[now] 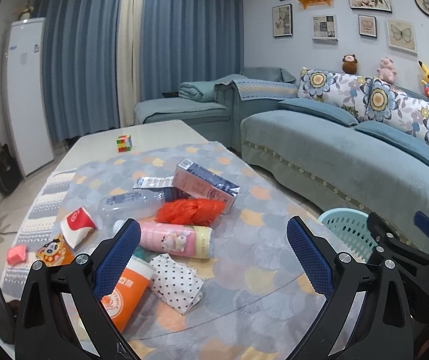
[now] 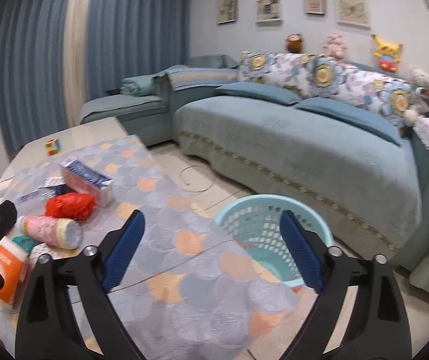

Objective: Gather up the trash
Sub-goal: 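Grasp the orange paper cup with the left tool while the right tool grasps the white heart-print cloth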

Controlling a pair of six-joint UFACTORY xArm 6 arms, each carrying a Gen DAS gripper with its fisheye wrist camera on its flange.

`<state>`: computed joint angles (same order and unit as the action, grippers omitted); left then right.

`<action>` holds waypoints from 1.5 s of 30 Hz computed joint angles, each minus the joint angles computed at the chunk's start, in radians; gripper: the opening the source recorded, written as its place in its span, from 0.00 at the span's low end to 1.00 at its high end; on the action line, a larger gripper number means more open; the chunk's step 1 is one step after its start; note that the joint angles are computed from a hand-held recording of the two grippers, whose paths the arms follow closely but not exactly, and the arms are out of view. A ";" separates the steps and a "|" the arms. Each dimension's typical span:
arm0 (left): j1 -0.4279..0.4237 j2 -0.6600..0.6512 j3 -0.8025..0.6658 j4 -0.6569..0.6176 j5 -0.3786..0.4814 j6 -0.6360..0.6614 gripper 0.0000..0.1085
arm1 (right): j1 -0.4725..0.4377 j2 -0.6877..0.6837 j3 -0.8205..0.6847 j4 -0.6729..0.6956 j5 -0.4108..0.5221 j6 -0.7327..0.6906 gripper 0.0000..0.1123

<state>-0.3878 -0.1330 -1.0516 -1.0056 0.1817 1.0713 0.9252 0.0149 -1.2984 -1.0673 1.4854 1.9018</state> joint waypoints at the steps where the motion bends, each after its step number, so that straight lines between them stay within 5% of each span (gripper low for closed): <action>1: 0.015 0.006 -0.006 0.028 0.007 -0.034 0.87 | -0.014 -0.006 0.008 -0.004 -0.051 -0.022 0.69; 5: 0.125 0.044 -0.062 0.130 0.123 -0.155 0.87 | -0.077 -0.007 0.021 -0.030 -0.271 -0.112 0.51; 10: 0.263 0.097 -0.105 0.147 0.232 -0.181 0.87 | -0.183 0.042 0.006 -0.039 -0.620 -0.217 0.50; 15: 0.333 0.167 -0.157 0.195 0.376 -0.199 0.87 | -0.217 0.149 -0.094 -0.014 -0.770 -0.349 0.50; 20: 0.308 0.244 -0.187 0.336 0.356 -0.315 0.85 | -0.258 0.251 -0.155 0.163 -0.951 -0.560 0.50; 24: 0.298 0.294 -0.218 0.395 0.366 -0.376 0.83 | -0.270 0.309 -0.177 0.297 -1.022 -0.692 0.50; 28: 0.302 0.330 -0.251 0.438 0.418 -0.413 0.62 | -0.273 0.367 -0.226 0.399 -1.026 -0.801 0.50; 34: 0.319 0.312 -0.220 0.340 0.391 -0.354 0.60 | -0.274 0.460 -0.326 0.580 -1.023 -0.988 0.53; 38: 0.332 0.297 -0.216 0.285 0.399 -0.325 0.60 | -0.263 0.554 -0.468 0.692 -0.893 -1.107 0.53; 41: 0.331 0.287 -0.210 0.261 0.400 -0.306 0.60 | -0.266 0.562 -0.478 0.710 -0.882 -1.127 0.52; 45: 0.323 0.271 -0.195 0.252 0.388 -0.298 0.60 | -0.265 0.548 -0.450 0.721 -0.922 -1.147 0.26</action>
